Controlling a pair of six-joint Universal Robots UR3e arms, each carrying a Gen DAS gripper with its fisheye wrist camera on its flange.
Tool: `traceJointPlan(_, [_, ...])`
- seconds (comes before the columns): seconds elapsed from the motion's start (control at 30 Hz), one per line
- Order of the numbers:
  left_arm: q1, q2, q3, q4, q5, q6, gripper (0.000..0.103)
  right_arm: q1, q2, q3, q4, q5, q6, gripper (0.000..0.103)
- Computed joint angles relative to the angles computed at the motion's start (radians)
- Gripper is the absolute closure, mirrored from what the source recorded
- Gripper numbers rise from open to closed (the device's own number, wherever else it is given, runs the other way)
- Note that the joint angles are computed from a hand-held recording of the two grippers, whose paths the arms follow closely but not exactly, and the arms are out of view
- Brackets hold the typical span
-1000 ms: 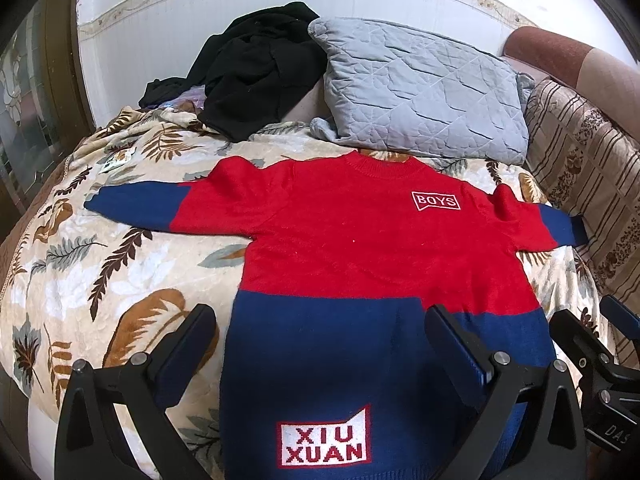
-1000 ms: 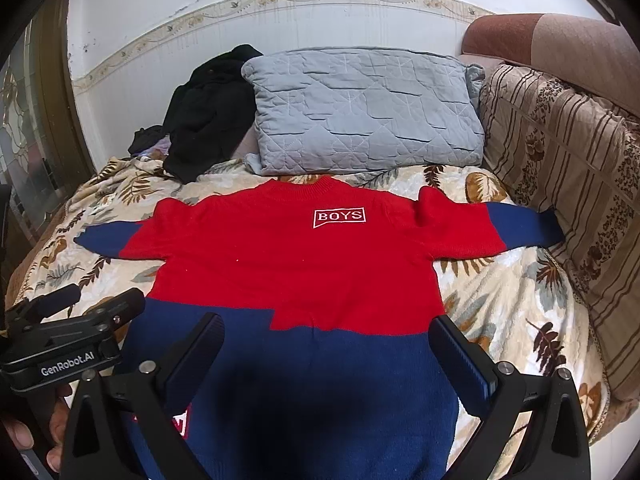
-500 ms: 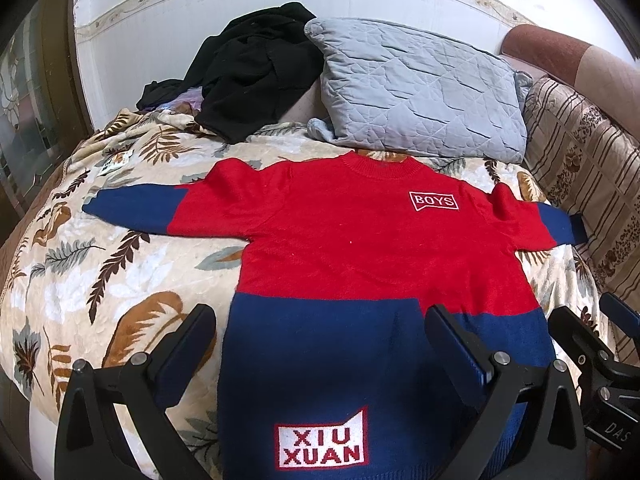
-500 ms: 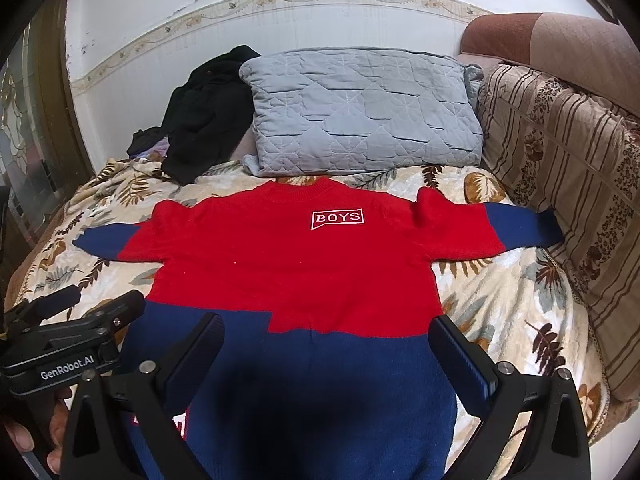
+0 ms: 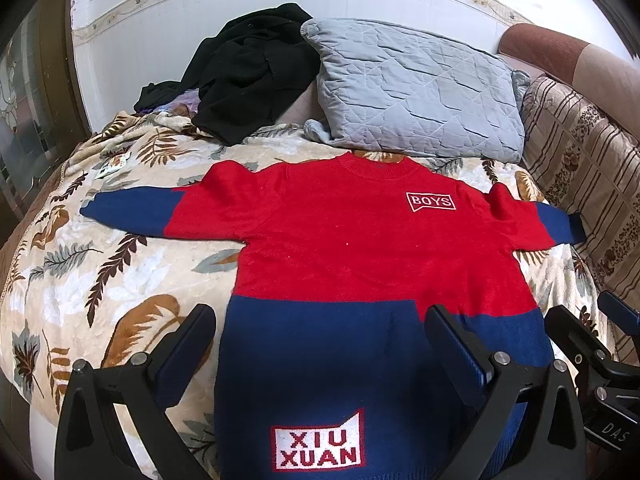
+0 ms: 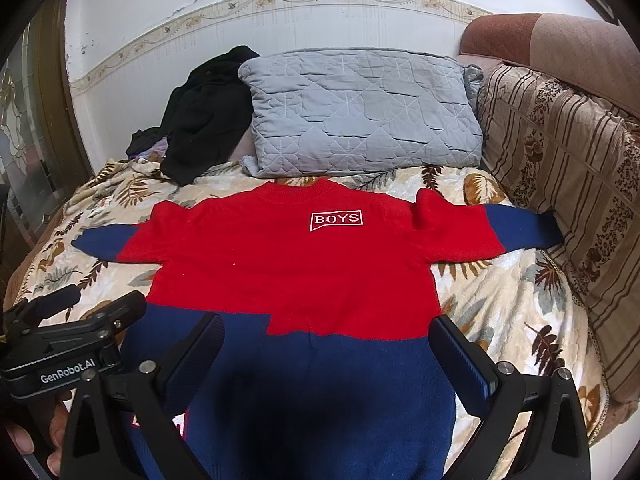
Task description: Fold small clothes
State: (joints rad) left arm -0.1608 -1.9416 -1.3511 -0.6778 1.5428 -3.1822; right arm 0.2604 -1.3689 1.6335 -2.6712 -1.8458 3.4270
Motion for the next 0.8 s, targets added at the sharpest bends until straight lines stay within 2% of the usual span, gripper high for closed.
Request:
traceJointPlan(0.37, [0.005, 0.004, -0.005, -0.002, -0.010, -0.002, 0.000, -0.004, 0.004, -0.004, 0.001, 0.008, 0.001, 0.000])
traceJointPlan(0.47, [0.035, 0.003, -0.024, 0.007, -0.028, -0.003, 0.000, -0.029, -0.002, 0.011, -0.002, 0.053, -0.005, 0.000])
traceJointPlan(0.6, [0.130, -0.033, -0.040, 0.027, -0.040, -0.025, 0.000, -0.162, -0.077, 0.152, -0.060, 0.238, -0.018, 0.000])
traceJointPlan(0.7, [0.207, -0.113, 0.004, 0.040, 0.003, -0.042, 0.000, -0.363, -0.153, 0.313, -0.118, 0.460, -0.009, 0.000])
traceJointPlan(0.8, [0.276, -0.220, 0.102, 0.012, 0.049, -0.058, 0.000, -0.647, -0.189, 0.439, -0.144, 0.725, 0.021, 0.001])
